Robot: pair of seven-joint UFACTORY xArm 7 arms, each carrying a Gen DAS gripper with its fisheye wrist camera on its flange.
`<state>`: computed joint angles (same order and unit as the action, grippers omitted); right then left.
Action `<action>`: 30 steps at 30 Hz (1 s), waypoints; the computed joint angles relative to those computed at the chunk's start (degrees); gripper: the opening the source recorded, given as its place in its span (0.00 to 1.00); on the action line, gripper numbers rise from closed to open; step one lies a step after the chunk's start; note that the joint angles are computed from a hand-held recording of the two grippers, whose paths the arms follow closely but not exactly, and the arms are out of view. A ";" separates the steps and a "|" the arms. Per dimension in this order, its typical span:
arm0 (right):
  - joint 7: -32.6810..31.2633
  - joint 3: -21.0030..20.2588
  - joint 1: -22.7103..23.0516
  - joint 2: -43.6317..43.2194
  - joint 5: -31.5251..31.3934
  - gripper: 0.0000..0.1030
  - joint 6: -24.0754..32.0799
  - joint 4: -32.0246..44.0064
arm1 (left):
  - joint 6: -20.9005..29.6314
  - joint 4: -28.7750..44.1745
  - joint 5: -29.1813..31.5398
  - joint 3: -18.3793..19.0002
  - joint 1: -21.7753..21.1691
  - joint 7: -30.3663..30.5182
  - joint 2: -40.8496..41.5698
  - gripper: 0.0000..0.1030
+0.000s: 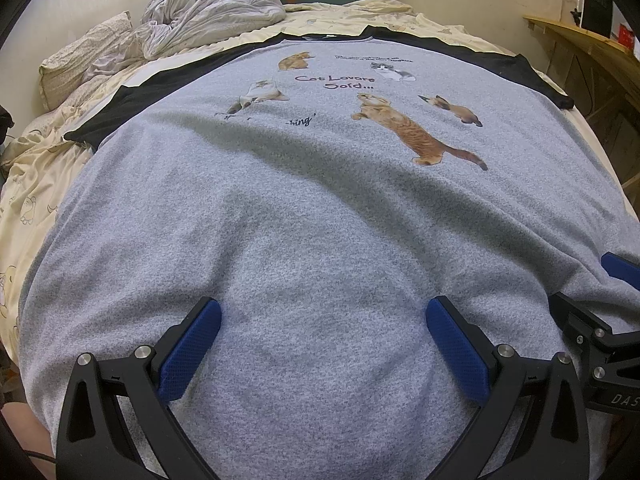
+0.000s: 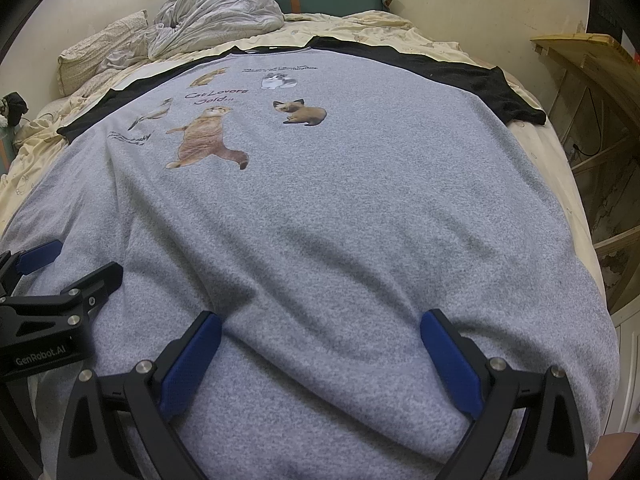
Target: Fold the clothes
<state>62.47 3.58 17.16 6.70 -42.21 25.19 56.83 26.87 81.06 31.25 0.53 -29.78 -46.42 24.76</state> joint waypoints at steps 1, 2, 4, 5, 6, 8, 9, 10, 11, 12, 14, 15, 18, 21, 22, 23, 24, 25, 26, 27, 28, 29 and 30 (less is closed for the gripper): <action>0.00 0.00 0.00 0.02 0.00 0.98 0.00 0.01 | 0.02 0.02 0.01 0.02 -0.01 0.02 0.02 1.00; 0.00 -0.01 0.01 0.02 0.00 0.98 0.00 0.01 | 0.04 0.07 0.03 0.04 -0.04 0.01 0.06 1.00; 0.01 -0.01 0.02 0.02 0.01 0.98 0.01 0.02 | 0.11 0.17 0.08 0.10 -0.11 -0.06 0.15 1.00; -0.03 -0.02 0.01 0.03 0.04 0.98 -0.01 0.03 | 0.14 0.20 0.10 0.11 -0.14 -0.10 0.17 1.00; -0.03 -0.02 0.01 0.03 0.04 0.98 -0.01 0.03 | 0.14 0.22 0.12 0.11 -0.20 -0.16 0.19 1.00; -0.11 -0.03 -0.01 0.03 0.08 0.98 -0.04 0.03 | 0.09 0.20 0.14 0.11 -0.22 -0.18 0.20 1.00; -0.11 -0.03 0.00 0.03 0.08 0.98 -0.04 0.03 | 0.10 0.22 0.16 0.12 -0.24 -0.19 0.22 1.00; -0.11 -0.03 0.00 0.03 0.08 0.98 -0.04 0.03 | 0.09 0.23 0.17 0.11 -0.24 -0.19 0.24 1.00; -0.11 -0.04 0.00 0.03 0.08 0.98 -0.04 0.03 | 0.09 0.23 0.16 0.12 -0.25 -0.19 0.24 1.00; -0.11 -0.03 0.01 0.04 0.09 0.98 -0.02 0.05 | 0.06 0.21 0.14 0.08 -0.22 -0.11 0.23 1.00; -0.15 -0.04 0.00 0.04 0.11 0.98 -0.03 0.05 | 0.02 0.17 0.13 0.10 -0.22 -0.11 0.21 1.00; -0.15 -0.04 0.00 0.04 0.11 0.98 -0.03 0.05 | 0.02 0.17 0.13 0.10 -0.23 -0.10 0.21 1.00; -0.16 -0.03 0.01 0.05 0.14 0.98 -0.03 0.06 | 0.02 0.24 0.09 0.09 -0.25 -0.06 0.26 1.00; -0.16 -0.04 0.02 0.05 0.14 0.98 -0.03 0.06 | 0.21 0.31 0.27 0.18 -0.39 -0.06 0.27 1.00; -0.24 -0.04 -0.01 0.05 0.18 0.98 -0.06 0.06 | 0.34 0.37 0.40 0.22 -0.48 -0.14 0.29 1.00; -0.23 -0.04 -0.01 0.07 0.18 0.98 -0.06 0.08 | 0.39 0.39 0.41 0.20 -0.48 -0.16 0.29 1.00; -0.23 -0.05 0.00 0.08 0.18 0.98 -0.06 0.10 | 0.36 0.36 0.39 0.16 -0.44 -0.16 0.27 1.00; -0.23 -0.05 0.01 0.08 0.18 0.98 -0.06 0.10 | 0.35 0.34 0.37 0.13 -0.42 -0.15 0.26 1.00; -0.23 -0.06 0.01 0.10 0.19 0.98 -0.07 0.11 | 0.35 0.34 0.37 0.12 -0.41 -0.16 0.26 1.00; -0.22 -0.06 0.02 0.11 0.20 0.98 -0.07 0.12 | 0.34 0.33 0.27 0.04 -0.34 -0.04 0.25 1.00; -0.22 -0.06 0.02 0.13 0.20 0.98 -0.07 0.14 | 0.49 0.40 0.26 0.00 -0.34 0.10 0.29 1.00; -0.24 -0.06 0.03 0.20 0.22 0.98 -0.07 0.21 | 0.74 0.57 0.38 0.06 -0.48 0.04 0.38 1.00; -0.26 -0.07 0.04 0.26 0.24 0.98 -0.06 0.27 | 0.84 0.66 0.43 0.08 -0.54 -0.01 0.44 1.00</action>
